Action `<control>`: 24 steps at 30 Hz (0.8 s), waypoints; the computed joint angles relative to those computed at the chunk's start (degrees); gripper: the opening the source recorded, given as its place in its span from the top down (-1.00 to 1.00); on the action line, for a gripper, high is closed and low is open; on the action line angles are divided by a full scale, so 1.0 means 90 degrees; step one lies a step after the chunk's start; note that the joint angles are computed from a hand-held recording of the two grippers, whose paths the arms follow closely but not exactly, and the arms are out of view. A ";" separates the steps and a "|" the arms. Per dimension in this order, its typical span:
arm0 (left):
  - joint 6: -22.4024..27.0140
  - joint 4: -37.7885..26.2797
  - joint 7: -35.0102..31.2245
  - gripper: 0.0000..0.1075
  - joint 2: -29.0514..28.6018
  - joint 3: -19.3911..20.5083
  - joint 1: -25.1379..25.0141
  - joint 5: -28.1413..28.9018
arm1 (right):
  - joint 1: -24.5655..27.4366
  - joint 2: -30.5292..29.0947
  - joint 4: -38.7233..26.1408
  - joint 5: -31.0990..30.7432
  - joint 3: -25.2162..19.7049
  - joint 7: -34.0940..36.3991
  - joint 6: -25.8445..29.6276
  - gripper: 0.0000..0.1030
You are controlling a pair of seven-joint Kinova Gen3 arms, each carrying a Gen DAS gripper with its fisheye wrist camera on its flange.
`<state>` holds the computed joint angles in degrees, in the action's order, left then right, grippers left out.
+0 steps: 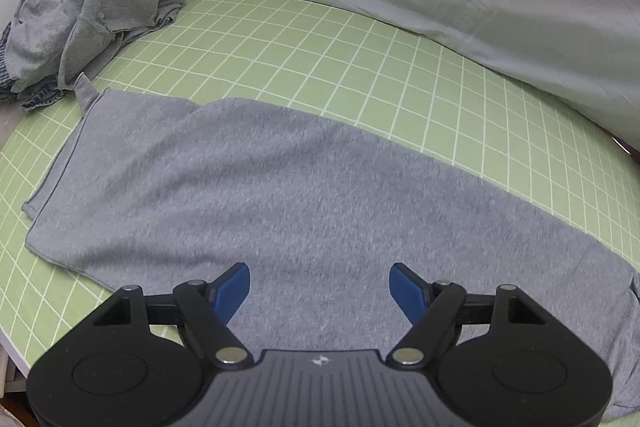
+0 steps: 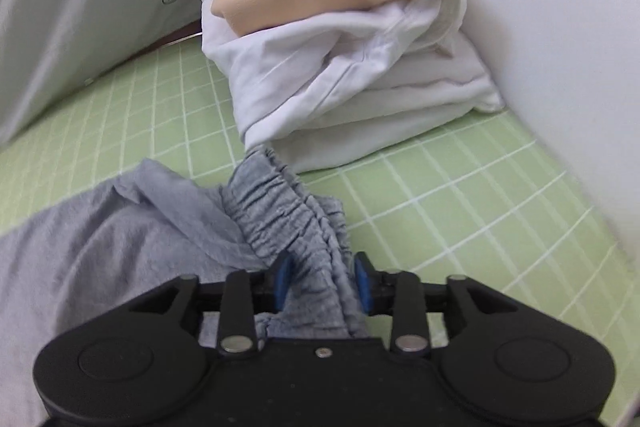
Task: Fold clothes
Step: 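Grasp the waistband with the right gripper and pull it flat, then release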
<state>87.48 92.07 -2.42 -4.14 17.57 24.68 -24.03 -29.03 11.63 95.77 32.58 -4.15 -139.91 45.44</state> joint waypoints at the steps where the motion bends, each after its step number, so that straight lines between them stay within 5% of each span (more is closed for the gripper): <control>1: 0.0040 0.0032 0.0026 -0.46 -0.0058 0.0007 0.0004 -0.0020 | -0.0291 0.0029 -0.0052 0.0259 0.0184 -0.0259 0.0231 -0.19; 6: 0.0090 0.0457 0.0306 -0.57 -0.0656 0.0132 -0.0150 -0.0081 | -0.0475 -0.0298 0.0190 0.0849 -0.0107 -0.1317 0.0117 -1.00; 10: 0.0061 0.0907 0.0113 -0.65 -0.1322 0.0117 -0.0458 0.0103 | -0.0842 -0.0562 0.0431 0.1098 -0.0568 -0.1849 -0.0058 -1.00; 14: 0.0015 0.1413 -0.0665 -0.65 -0.2178 -0.0417 -0.0683 0.0353 | -0.1474 -0.0603 0.0427 0.1394 -0.1028 -0.2749 0.0106 -1.00; 19: -0.0023 0.1920 -0.1938 -0.65 -0.3219 -0.1477 -0.0806 0.0289 | -0.2447 -0.0176 0.0100 0.1741 -0.1349 -0.3838 0.0511 -1.00; 24: -0.0171 0.2209 -0.3233 -0.65 -0.3879 -0.2770 -0.0648 -0.0023 | -0.3607 0.0871 -0.1053 0.1880 -0.1251 -0.4027 0.1222 -1.00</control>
<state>85.94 111.95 -31.52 -39.05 -7.36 18.85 -24.24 -61.49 19.48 86.29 49.50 -15.41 -176.15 56.44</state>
